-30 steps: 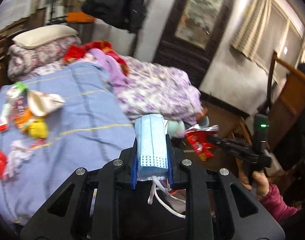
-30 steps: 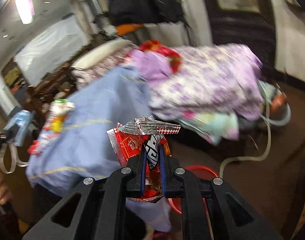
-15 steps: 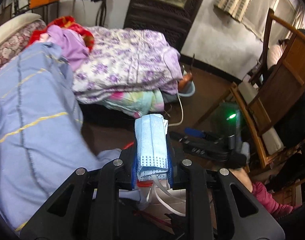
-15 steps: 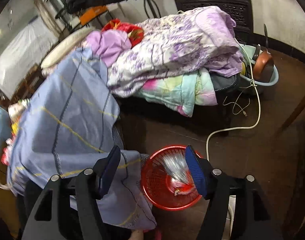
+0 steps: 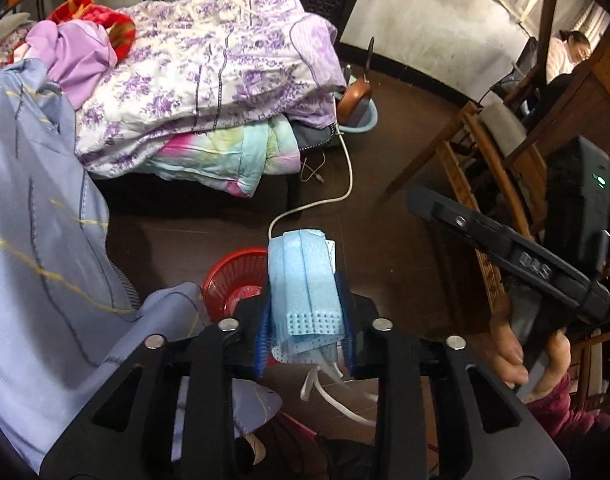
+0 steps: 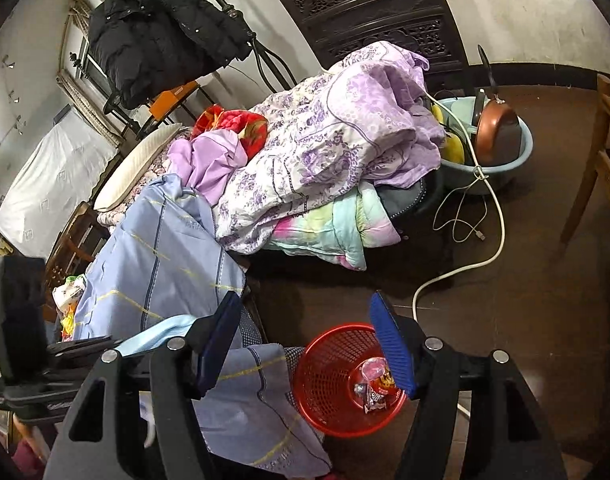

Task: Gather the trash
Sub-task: 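Lower the blue face mask into the wastebasket and open the left tool, then move both tools back over the remaining trash on the bed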

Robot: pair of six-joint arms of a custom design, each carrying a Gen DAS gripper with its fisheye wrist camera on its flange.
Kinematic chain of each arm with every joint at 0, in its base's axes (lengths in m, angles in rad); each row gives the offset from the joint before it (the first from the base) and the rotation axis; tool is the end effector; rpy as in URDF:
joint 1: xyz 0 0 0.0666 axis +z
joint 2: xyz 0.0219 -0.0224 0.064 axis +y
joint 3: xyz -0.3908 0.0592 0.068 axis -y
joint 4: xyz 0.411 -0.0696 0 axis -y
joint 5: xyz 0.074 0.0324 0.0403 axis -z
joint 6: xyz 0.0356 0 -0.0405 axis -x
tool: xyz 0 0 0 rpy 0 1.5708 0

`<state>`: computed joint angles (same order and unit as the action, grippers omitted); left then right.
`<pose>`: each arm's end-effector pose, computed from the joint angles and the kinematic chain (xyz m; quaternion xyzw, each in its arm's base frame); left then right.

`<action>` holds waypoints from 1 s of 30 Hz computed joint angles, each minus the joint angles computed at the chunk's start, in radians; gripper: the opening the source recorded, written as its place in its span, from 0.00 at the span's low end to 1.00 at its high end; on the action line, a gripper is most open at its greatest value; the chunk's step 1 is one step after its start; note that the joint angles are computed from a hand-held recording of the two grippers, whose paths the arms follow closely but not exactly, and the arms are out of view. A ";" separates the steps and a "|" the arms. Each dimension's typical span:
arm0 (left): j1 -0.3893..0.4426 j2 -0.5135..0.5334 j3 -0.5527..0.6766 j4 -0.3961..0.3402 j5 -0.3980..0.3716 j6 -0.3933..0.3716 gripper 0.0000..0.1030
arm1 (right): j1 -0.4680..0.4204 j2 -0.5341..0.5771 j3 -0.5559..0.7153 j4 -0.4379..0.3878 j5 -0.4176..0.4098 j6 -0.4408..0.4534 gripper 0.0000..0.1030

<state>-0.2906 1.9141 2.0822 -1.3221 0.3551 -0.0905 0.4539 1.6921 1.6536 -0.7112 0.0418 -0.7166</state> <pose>0.6344 -0.2031 0.4462 0.2183 0.9386 -0.1923 0.1854 0.5647 0.2734 0.4197 0.1283 0.9077 0.2045 0.3432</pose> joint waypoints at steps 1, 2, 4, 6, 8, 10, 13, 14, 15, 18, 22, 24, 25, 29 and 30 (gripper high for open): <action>-0.001 0.008 0.010 -0.004 -0.004 0.006 0.35 | -0.002 -0.002 -0.005 0.004 -0.004 -0.002 0.65; -0.001 0.012 0.014 -0.003 -0.005 0.013 0.43 | -0.003 -0.005 -0.009 0.007 -0.006 -0.002 0.65; 0.003 -0.002 -0.004 0.022 -0.013 0.034 0.62 | -0.003 -0.008 -0.015 0.012 -0.009 -0.002 0.65; 0.005 -0.008 -0.007 0.041 -0.022 0.041 0.67 | -0.002 -0.007 -0.014 0.014 -0.010 -0.003 0.65; 0.012 -0.019 -0.011 0.046 -0.024 0.043 0.68 | 0.002 -0.005 -0.008 0.011 -0.007 0.001 0.65; 0.018 -0.030 -0.016 0.054 -0.025 0.052 0.69 | 0.006 -0.003 0.001 0.003 -0.002 0.008 0.65; 0.031 -0.061 -0.045 0.088 -0.033 0.066 0.72 | 0.018 0.002 0.026 -0.015 0.011 0.024 0.65; 0.037 -0.076 -0.059 0.103 -0.037 0.072 0.73 | 0.022 0.004 0.036 -0.020 0.014 0.030 0.65; 0.041 -0.086 -0.069 0.111 -0.038 0.077 0.73 | 0.028 0.006 0.047 -0.027 0.018 0.037 0.65; 0.063 -0.124 -0.102 0.137 -0.027 0.092 0.74 | 0.046 0.015 0.086 -0.049 0.034 0.066 0.65; 0.087 -0.171 -0.141 0.172 -0.020 0.107 0.74 | 0.076 0.026 0.144 -0.081 0.059 0.102 0.66; 0.099 -0.198 -0.166 0.191 -0.014 0.113 0.74 | 0.092 0.032 0.175 -0.100 0.079 0.118 0.69; 0.106 -0.213 -0.179 0.201 -0.011 0.115 0.74 | 0.103 0.037 0.198 -0.116 0.094 0.130 0.70; 0.130 -0.282 -0.239 0.250 -0.030 0.123 0.76 | 0.140 0.058 0.278 -0.170 0.143 0.175 0.76; 0.137 -0.303 -0.257 0.268 -0.043 0.128 0.80 | 0.150 0.063 0.297 -0.182 0.154 0.185 0.78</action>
